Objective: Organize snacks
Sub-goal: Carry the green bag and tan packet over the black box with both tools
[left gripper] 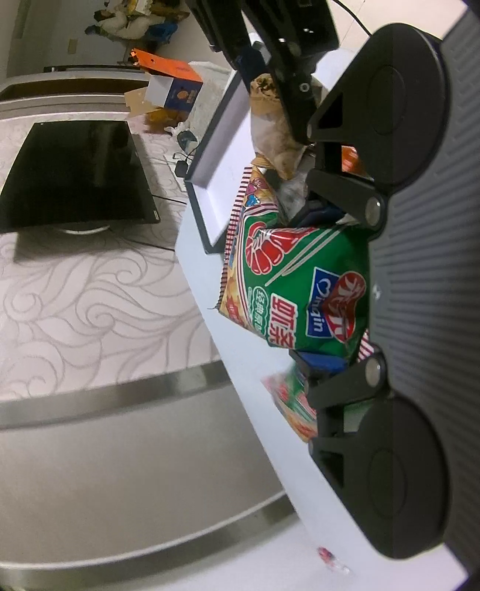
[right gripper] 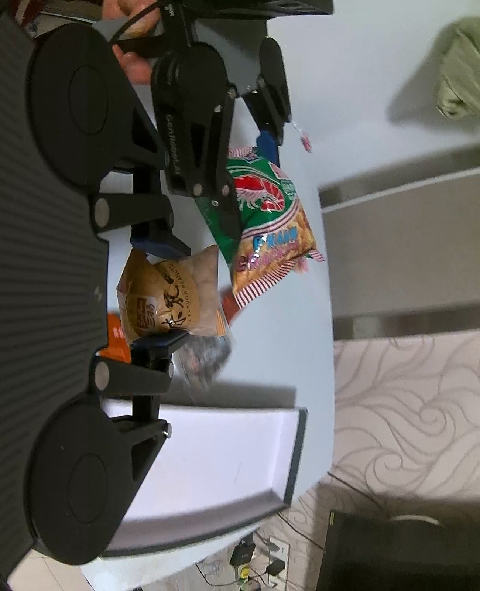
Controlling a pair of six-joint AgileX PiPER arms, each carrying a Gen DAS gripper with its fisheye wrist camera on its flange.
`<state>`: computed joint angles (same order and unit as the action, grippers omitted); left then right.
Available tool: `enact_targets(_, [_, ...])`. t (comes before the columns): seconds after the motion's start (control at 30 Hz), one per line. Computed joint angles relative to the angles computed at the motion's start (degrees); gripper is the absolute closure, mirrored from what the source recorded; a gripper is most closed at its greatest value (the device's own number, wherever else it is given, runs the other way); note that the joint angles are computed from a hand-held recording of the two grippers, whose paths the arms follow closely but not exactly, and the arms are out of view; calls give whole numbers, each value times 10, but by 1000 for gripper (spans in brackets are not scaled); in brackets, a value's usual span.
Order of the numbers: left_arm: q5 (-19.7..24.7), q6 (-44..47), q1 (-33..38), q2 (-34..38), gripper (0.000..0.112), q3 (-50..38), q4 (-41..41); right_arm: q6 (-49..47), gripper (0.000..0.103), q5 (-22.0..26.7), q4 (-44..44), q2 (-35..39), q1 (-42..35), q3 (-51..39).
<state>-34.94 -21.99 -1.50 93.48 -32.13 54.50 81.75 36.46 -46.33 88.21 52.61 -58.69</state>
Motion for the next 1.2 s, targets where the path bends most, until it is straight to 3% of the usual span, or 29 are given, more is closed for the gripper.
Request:
enact_targets(0.23, [60,89,-166,39,45,-56,-191,-50,55,-69,-3,-86,-109,97])
enact_targets(0.47, [91,163,-266,99,45,-131,-322,-156,55,-124,45,-161,-223,170])
enact_targets(0.6, [105,209,-309,131,45,-171,-393,-292,55,-156,138,-185,-299,190])
enact_targets(0.8, [123,292,-347,177,45,-221,-497,-573,55,-206,374,-193,-409,219])
enact_targets(1.03, [161,381,-366,228,45,-287,-619,-809,55,-211,579,-186,-464,229])
enact_targets(1.2, [173,459,-375,255,45,-321,-708,-921,55,-211,671,-157,-485,218])
